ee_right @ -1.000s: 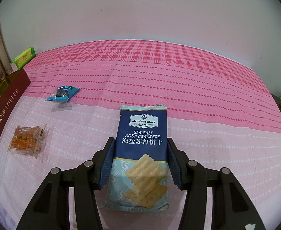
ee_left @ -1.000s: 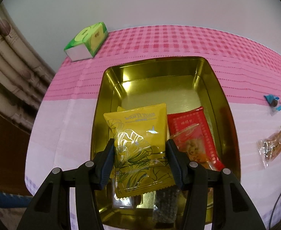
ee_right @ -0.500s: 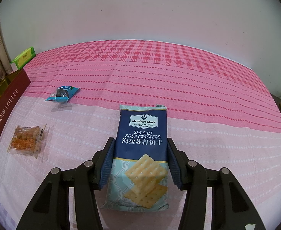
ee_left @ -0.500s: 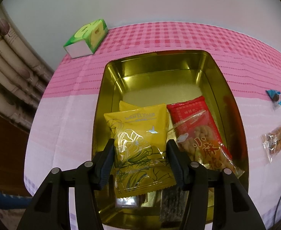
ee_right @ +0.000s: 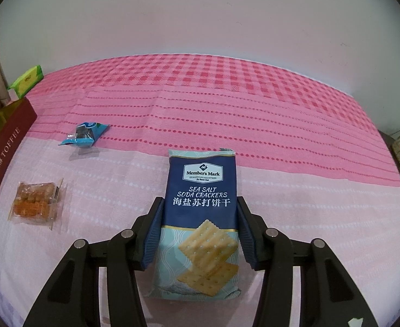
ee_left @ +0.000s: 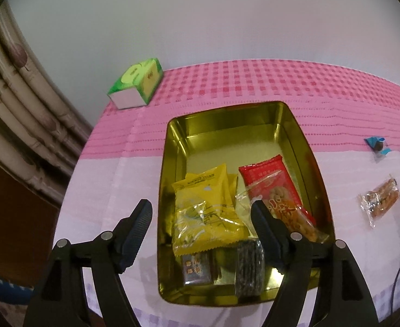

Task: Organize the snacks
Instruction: 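Carry the crackers pack over the gold tin with the right gripper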

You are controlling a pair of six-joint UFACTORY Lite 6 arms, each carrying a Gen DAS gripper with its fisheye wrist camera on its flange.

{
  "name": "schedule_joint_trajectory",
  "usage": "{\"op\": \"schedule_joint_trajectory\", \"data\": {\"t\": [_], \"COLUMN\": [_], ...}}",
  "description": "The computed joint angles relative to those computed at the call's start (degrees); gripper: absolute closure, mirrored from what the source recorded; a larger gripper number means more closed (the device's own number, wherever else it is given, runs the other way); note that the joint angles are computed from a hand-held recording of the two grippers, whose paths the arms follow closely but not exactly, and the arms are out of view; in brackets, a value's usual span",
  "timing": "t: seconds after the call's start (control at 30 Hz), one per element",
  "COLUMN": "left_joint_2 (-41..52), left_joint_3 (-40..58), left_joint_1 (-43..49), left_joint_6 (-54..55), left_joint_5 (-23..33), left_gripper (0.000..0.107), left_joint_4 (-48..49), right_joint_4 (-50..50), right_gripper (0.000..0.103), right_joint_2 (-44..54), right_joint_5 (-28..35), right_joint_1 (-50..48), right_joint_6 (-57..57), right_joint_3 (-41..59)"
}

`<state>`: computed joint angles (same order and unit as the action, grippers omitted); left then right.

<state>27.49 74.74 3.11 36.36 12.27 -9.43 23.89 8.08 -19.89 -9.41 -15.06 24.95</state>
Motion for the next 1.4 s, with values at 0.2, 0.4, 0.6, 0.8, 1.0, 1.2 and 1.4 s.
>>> {"op": "schedule_joint_trajectory", "data": {"t": [0.2, 0.4, 0.6, 0.8, 1.0, 1.2, 1.4], "left_joint_2": [-5.9, -7.7, -7.9, -8.5, -7.5, -5.2, -3.6], "left_joint_3": [-7.1, -9.4, -10.2, -12.0, -10.9, -8.0, -5.8], "left_joint_1": [2.7, 7.2, 11.8, 14.3, 17.1, 19.2, 20.2], "left_joint_6": [13.3, 25.4, 33.3, 37.6, 42.6, 40.3, 37.9], "left_joint_5": [-2.9, -2.2, -0.5, -2.2, -1.4, 0.3, 1.1], "left_gripper": [0.03, 0.028, 0.028, 0.027, 0.027, 0.026, 0.026], "left_joint_4": [-12.8, -25.1, -32.4, -35.3, -39.8, -38.6, -36.3], "right_joint_4": [14.0, 37.5, 61.0, 74.0, 85.6, 93.5, 100.5], "right_gripper": [0.057, 0.057, 0.057, 0.057, 0.057, 0.057, 0.057], "right_joint_2": [-4.0, -11.3, -9.9, 0.1, 11.5, 19.2, 25.9], "right_joint_5": [1.6, 4.7, 4.6, 4.0, 2.1, -0.1, -2.6], "right_joint_1": [3.3, 11.1, 24.2, 35.5, 43.4, 47.8, 50.5], "right_joint_6": [-10.8, -30.5, -47.6, -57.5, -68.6, -76.8, -83.9], "right_joint_3": [-0.4, 1.6, 10.2, 24.2, 38.1, 47.9, 56.4]}}
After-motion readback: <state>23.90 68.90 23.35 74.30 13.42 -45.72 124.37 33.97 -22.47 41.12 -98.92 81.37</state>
